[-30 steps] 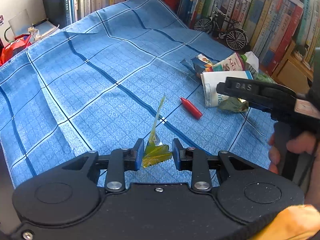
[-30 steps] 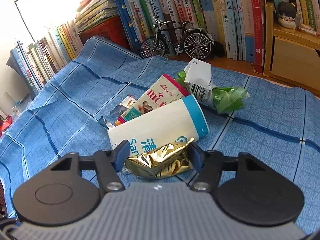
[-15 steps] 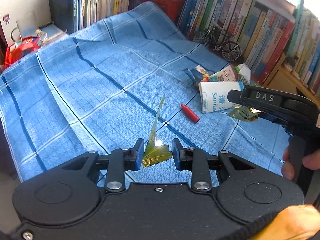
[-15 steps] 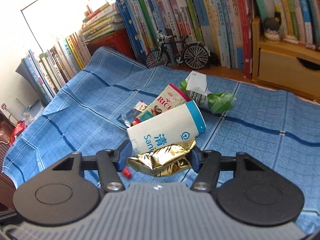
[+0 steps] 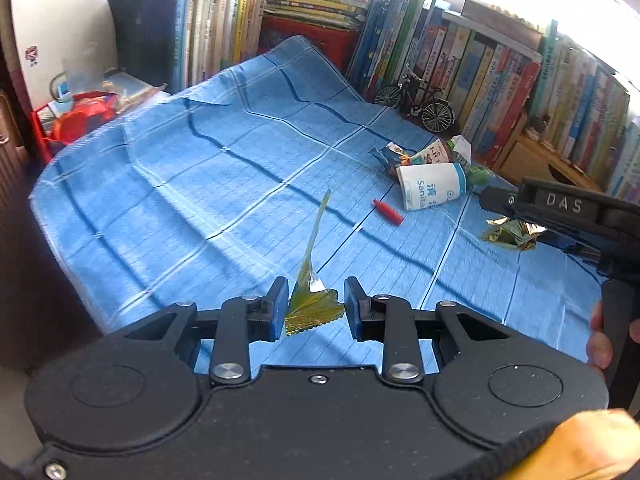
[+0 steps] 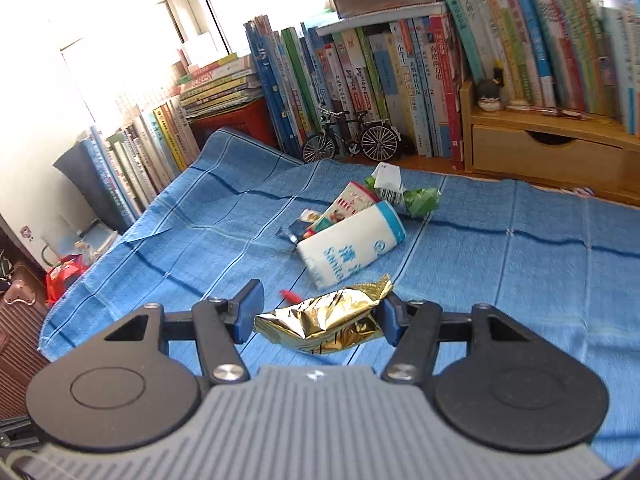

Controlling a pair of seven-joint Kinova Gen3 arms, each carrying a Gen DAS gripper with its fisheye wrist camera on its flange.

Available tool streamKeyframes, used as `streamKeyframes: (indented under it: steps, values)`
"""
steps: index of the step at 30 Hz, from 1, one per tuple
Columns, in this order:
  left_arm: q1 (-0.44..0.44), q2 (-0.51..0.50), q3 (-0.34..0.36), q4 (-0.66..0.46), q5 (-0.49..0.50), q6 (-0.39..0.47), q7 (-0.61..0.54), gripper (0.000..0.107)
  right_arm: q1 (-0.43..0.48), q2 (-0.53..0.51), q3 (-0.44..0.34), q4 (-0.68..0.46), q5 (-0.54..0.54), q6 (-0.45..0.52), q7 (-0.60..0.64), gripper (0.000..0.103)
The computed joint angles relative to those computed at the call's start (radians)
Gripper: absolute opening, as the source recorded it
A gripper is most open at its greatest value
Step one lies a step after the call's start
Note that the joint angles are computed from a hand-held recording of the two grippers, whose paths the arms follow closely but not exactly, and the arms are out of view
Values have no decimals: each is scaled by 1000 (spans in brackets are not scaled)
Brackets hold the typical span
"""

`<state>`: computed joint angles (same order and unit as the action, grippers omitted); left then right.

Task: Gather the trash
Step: 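Carry the gold wrapper and foil packet toward the black bin with both tools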

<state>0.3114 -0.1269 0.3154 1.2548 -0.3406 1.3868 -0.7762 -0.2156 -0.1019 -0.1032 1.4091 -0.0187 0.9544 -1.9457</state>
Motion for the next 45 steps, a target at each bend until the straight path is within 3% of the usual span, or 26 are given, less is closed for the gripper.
streamKeyframes:
  steps: [6, 13, 29, 36, 45]
  values:
    - [-36, -136, -72, 38, 114, 64, -161, 28, -33, -85, -127, 15, 143, 88, -188, 63]
    - [-72, -269, -160, 65, 232, 170, -328, 28, -74, -156, -271, 7, 236, 213, -352, 63]
    - [-206, -493, -293, 132, 344, 352, -541, 28, -171, -152, -578, -67, 351, 400, -604, 63]
    - [-268, -550, -344, 176, 364, 406, -616, 28, -261, -110, -644, -83, 397, 449, -685, 63]
    - [-313, -577, -374, 230, 377, 429, -653, 28, -387, -74, -609, -68, 405, 479, -727, 63]
